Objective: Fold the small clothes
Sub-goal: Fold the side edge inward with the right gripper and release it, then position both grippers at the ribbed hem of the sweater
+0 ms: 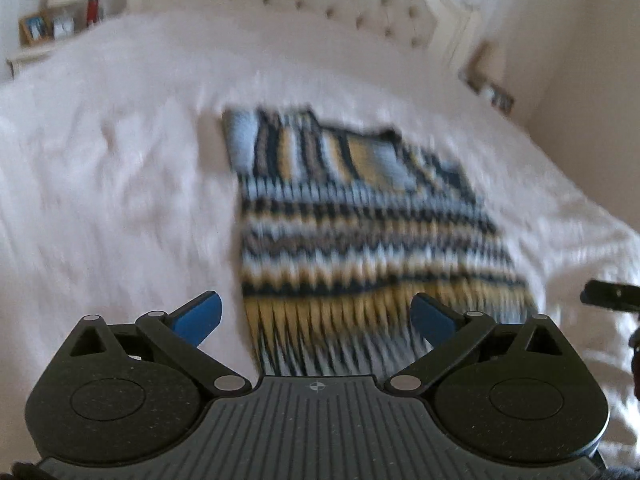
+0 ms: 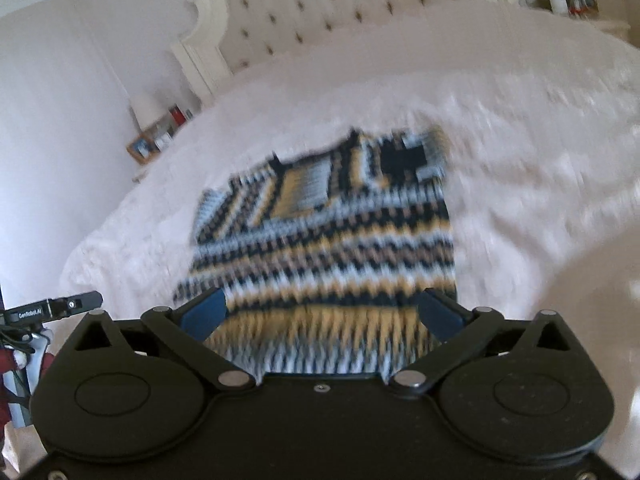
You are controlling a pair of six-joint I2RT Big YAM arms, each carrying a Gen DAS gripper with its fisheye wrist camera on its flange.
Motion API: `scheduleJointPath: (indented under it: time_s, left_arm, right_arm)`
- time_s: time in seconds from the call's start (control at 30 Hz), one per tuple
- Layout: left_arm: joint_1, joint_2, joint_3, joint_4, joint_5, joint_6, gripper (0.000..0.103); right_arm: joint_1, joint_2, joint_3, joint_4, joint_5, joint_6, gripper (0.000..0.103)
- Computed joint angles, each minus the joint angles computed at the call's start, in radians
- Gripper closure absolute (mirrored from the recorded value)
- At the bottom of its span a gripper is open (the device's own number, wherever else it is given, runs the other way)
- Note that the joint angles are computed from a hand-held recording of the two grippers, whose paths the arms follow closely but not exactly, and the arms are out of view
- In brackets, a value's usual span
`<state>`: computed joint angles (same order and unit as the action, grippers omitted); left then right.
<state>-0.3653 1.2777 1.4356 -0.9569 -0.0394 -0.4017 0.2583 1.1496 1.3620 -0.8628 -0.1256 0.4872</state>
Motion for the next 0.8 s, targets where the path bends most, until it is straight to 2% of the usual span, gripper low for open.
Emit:
scheduleJointPath:
  time_s: [0.17, 0.3, 0.63, 0.8]
  left_arm:
    - [-0.026, 0.005, -0.053, -0.039, 0.055, -0.011, 0.001]
    - [-0.032, 0.014, -0.074, -0.073, 0.087, -0.021, 0.001]
    - [-0.051, 0.041, -0.088, -0.121, 0.088, -0.018, 0.001]
    - [-0.06, 0.054, -0.085, -0.114, 0.077, -0.023, 0.001]
  right_arm:
    - [0.007, -0.024, -0.067, -0.042, -0.018, 0.067, 0.0]
    - [0.015, -0.028, -0.094, -0.084, -0.033, 0.087, 0.0]
    - [0.017, -0.006, -0.122, -0.104, -0.083, 0.107, 0.0]
    - [0.012, 0.006, -0.129, -0.105, -0.106, 0.11, 0.0]
